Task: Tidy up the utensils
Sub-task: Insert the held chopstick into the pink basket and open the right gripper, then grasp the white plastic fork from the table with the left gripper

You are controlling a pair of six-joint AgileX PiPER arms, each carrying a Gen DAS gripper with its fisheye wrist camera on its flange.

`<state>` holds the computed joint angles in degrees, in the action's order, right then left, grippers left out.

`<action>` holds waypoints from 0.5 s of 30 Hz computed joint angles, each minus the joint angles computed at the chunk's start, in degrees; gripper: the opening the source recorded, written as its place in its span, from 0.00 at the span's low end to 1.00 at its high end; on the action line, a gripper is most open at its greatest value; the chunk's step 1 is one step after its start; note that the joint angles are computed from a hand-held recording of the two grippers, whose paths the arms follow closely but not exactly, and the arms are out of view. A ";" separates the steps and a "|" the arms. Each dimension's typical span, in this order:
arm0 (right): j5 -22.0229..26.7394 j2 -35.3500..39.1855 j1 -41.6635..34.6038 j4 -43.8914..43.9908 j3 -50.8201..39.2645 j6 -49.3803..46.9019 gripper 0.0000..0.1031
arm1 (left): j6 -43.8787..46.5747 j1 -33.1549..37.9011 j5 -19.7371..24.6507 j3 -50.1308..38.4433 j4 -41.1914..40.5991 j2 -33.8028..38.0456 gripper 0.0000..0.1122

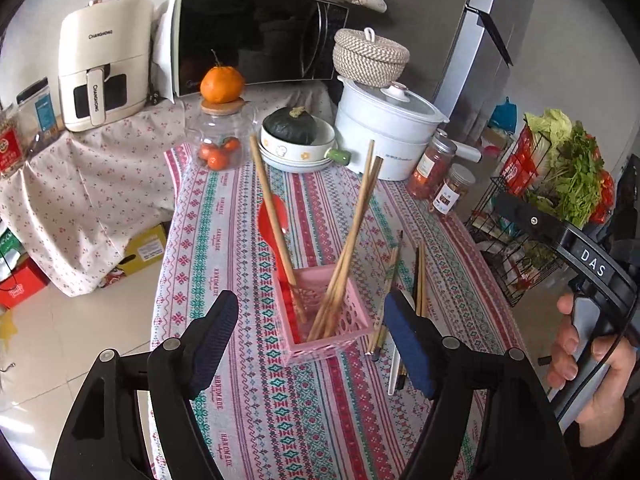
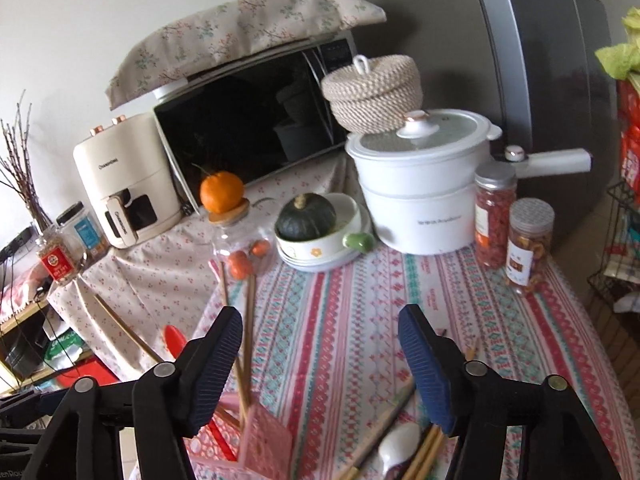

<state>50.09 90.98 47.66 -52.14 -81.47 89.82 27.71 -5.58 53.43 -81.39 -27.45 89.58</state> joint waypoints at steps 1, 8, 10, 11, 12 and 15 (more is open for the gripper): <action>0.22 -1.09 -0.88 2.61 1.14 -1.17 0.72 | -0.23 -0.99 0.04 0.42 0.56 -0.37 0.70; 1.56 -6.55 -7.75 18.46 8.51 -11.61 0.76 | -4.84 -9.67 1.00 1.74 6.25 -1.53 0.70; 1.95 -7.80 -9.63 22.16 10.63 -15.17 0.77 | -7.47 -13.02 1.30 1.04 8.62 -0.84 0.70; 1.90 -8.47 -10.43 23.55 11.80 -16.24 0.77 | -8.72 -14.70 1.73 0.28 9.76 -0.16 0.70; 1.54 -9.29 -11.58 25.33 13.18 -17.64 0.77 | -9.77 -16.26 2.29 -0.78 10.72 0.79 0.70; -0.44 -11.32 -16.09 31.86 17.00 -23.16 0.78 | -13.00 -20.76 3.22 -4.02 13.63 3.77 0.70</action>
<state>49.65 79.66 31.56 -20.28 -64.48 66.66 14.71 -26.34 56.65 -85.41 -13.82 93.35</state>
